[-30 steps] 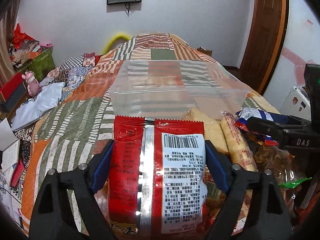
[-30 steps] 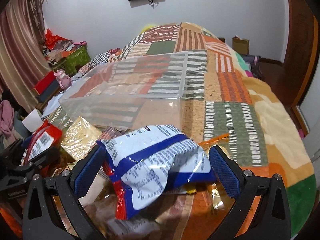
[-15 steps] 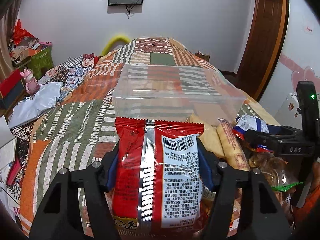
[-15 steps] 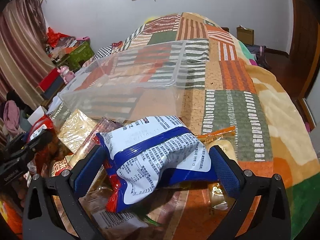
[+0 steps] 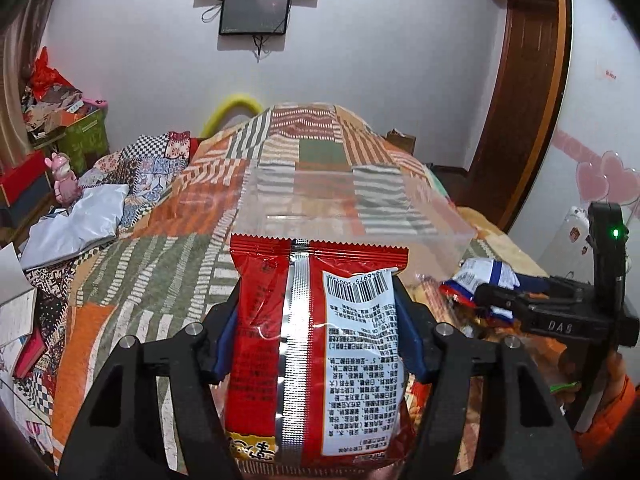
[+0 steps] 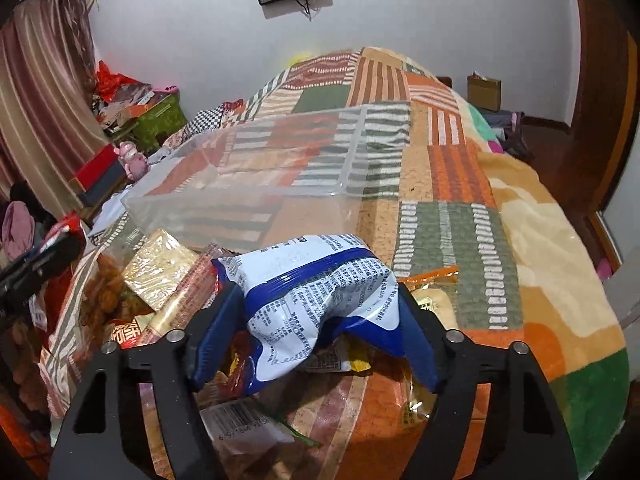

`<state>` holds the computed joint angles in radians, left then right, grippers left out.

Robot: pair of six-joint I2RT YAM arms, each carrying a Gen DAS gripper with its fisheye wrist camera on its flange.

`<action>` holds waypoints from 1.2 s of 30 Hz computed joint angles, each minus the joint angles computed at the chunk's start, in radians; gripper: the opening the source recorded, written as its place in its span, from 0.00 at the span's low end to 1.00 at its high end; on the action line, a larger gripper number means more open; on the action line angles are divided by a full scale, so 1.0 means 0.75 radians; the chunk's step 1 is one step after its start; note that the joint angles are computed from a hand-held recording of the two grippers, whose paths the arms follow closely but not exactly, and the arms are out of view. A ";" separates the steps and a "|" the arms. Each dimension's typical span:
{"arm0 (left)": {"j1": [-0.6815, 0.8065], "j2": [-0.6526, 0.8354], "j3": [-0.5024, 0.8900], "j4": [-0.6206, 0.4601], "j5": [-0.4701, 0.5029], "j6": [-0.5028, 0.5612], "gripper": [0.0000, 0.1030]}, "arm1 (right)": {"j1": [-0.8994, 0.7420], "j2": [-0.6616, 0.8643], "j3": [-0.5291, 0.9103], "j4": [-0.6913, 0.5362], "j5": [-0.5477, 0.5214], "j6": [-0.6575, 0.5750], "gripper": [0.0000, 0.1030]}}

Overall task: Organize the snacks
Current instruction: 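Carry both bags into the clear box and open both grippers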

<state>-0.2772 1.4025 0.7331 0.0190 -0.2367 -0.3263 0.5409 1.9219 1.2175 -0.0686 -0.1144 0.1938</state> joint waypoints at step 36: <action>0.068 0.051 0.106 -0.035 0.056 -0.003 0.62 | -0.026 0.173 0.179 -0.100 -0.147 -0.078 0.77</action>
<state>-0.2262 1.4405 0.8125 -0.0072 -0.1950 -0.3282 0.5213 2.0512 1.3521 -0.1437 -0.2246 0.1353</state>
